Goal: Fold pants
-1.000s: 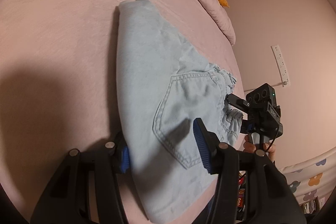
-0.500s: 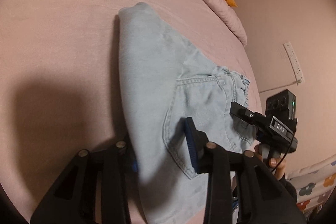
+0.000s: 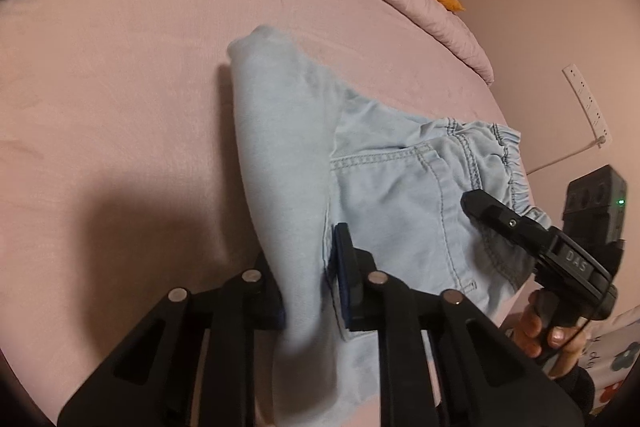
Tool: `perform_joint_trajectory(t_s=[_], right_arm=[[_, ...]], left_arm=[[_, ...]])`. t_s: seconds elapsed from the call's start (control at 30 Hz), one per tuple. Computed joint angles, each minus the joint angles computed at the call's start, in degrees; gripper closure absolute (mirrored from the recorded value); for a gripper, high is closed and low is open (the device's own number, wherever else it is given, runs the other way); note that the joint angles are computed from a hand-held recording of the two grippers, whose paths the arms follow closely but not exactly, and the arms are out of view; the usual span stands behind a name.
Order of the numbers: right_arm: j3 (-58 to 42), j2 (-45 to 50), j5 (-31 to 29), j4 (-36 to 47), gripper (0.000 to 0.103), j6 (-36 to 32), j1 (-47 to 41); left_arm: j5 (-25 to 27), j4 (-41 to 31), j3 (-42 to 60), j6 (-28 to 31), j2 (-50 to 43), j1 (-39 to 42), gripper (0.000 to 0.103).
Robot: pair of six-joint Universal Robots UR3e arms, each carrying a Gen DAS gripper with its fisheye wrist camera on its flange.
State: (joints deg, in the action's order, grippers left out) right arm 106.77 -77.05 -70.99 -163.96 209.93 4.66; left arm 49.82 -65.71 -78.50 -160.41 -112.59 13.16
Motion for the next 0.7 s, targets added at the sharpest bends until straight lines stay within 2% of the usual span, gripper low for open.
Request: perform_joint_trajectory(t_s=[0.37,0.7], right_arm=[[-9.3,1.1,-8.3,3.9,0.061,-2.5,9.6],[-15.0,4.2,-9.4,4.7,0.061,-2.6,14.0]], left_arm=[[1.1,3.3,-6.9,1.5,8.9,2.9,0.087],[-0.8,2.6,-15.7,6.6,18.5,10.0,0.087]])
